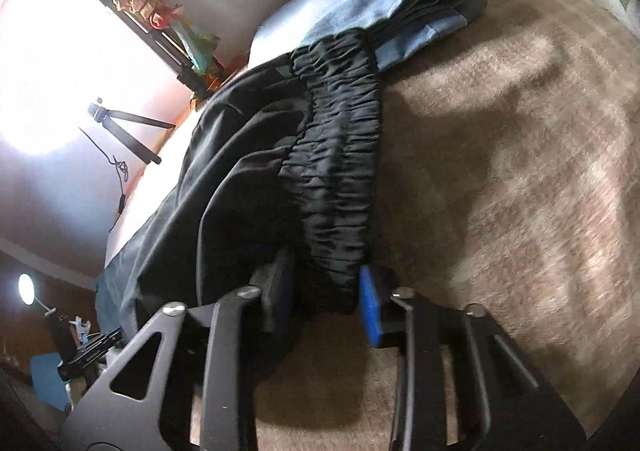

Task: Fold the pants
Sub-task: 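Pull the leg cuff straight with the right tool and release it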

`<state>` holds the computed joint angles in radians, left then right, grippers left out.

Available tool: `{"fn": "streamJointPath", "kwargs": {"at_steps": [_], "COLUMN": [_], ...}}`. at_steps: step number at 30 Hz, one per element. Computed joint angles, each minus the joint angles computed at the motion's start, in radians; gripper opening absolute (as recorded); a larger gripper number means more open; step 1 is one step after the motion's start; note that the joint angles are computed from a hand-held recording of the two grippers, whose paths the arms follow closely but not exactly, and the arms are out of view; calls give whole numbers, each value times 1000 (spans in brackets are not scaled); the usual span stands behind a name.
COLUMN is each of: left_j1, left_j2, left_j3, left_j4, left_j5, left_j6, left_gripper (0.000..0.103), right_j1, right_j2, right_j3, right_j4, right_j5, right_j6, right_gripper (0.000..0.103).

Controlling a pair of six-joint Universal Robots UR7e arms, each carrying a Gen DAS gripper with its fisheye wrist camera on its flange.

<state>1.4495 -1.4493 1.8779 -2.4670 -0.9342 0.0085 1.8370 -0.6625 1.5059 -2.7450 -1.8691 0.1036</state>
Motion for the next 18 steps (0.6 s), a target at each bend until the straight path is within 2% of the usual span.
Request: {"fn": "streamJointPath", "kwargs": {"at_steps": [3, 5, 6, 7, 8, 11, 13, 14, 16, 18], "left_j1": [-5, -8, -10, -11, -11, -13, -11, -12, -23, -36], "left_j2": [-8, -14, -18, -23, -29, -38, -45, -51, -72, -89], "left_j3": [2, 3, 4, 6, 7, 9, 8, 10, 29, 44], "left_j4": [5, 1, -2, -9, -16, -30, -32, -31, -29, -16], "left_j5": [10, 18, 21, 20, 18, 32, 29, 26, 29, 36], "left_j6": [2, 3, 0, -2, -1, -4, -19, -22, -14, -6], "left_gripper": [3, 3, 3, 3, 3, 3, 3, 3, 3, 3], "right_j1": [45, 88, 104, 129, 138, 144, 135, 130, 135, 152], "right_j2": [-11, -15, -11, 2, 14, 78, 108, 108, 102, 92], "right_j3": [-59, -117, -136, -167, -182, -249, -275, -268, -228, -184], "right_j4": [88, 147, 149, 126, 99, 65, 128, 143, 92, -4], "right_j5": [-107, -227, -287, -374, -419, -511, -538, -531, -539, -547], "right_j6": [-114, -224, -270, -358, -410, -488, -480, -471, -484, -527], "right_gripper": [14, 11, 10, 10, 10, 10, 12, 14, 22, 47]}}
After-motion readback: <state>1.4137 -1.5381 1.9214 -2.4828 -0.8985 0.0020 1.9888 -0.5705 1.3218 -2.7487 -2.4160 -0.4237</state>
